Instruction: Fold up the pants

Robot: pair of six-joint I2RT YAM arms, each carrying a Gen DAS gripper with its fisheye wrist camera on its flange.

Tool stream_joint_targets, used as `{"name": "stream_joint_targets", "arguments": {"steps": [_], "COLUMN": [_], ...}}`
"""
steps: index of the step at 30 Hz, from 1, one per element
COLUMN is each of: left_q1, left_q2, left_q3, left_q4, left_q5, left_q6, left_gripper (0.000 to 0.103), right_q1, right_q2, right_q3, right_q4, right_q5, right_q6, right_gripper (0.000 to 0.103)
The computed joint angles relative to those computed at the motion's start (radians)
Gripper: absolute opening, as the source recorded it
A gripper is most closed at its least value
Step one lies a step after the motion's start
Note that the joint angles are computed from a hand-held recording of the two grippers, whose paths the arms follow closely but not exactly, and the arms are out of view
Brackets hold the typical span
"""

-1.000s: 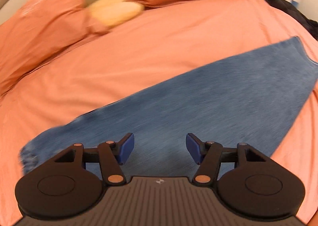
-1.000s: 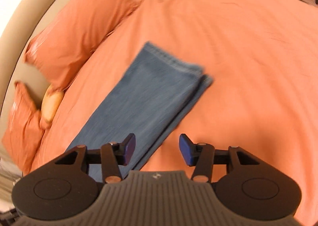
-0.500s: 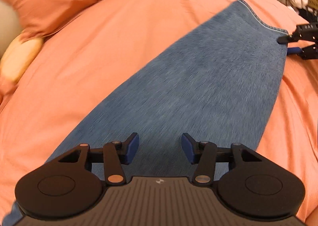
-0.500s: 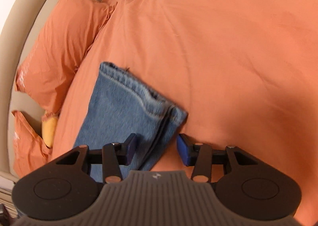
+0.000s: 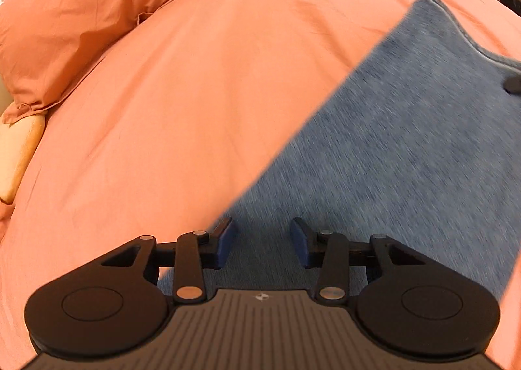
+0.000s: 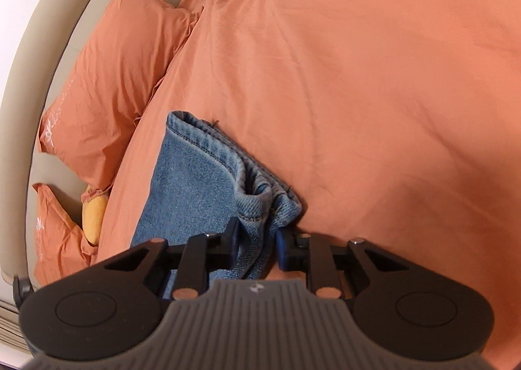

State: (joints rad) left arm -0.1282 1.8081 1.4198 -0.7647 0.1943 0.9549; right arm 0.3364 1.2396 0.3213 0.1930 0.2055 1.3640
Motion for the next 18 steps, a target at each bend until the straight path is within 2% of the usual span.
{"name": "stream_joint_targets", "arguments": {"steps": [3,5,8,10,14,18], "left_q1": [-0.024,-0.024,-0.006,0.018,0.109,0.18], "left_q2": [0.032,0.047,0.016,-0.027,-0.123,-0.216], "left_q3": [0.015,0.034,0.037,0.03,-0.011,-0.109], "left_q4": [0.037,0.024,-0.006,-0.063,-0.234,-0.333], "left_q5": [-0.015,-0.016,-0.002,0.02,0.112,0.16], "left_q6": [-0.06,-0.09,-0.065,-0.01,0.156,0.276], "left_gripper": [0.052,0.052,0.044,0.037,0.034,0.029], "right_q1": [-0.002,0.0,0.0,0.006,0.028,0.064], "right_q2": [0.016,0.026,0.037,0.02,-0.049,-0.091], "right_q3": [0.034,0.042,0.069,0.089,0.138,0.215], "right_q4": [-0.042,-0.052,-0.086,-0.124,-0.226,-0.328], "right_q5": [0.001,0.006,0.009,0.019,0.048,0.087], "right_q6": [-0.019,-0.024,-0.025,-0.03,-0.081,-0.126], "right_gripper": [0.018,0.017,0.016,0.012,0.009,0.008]}}
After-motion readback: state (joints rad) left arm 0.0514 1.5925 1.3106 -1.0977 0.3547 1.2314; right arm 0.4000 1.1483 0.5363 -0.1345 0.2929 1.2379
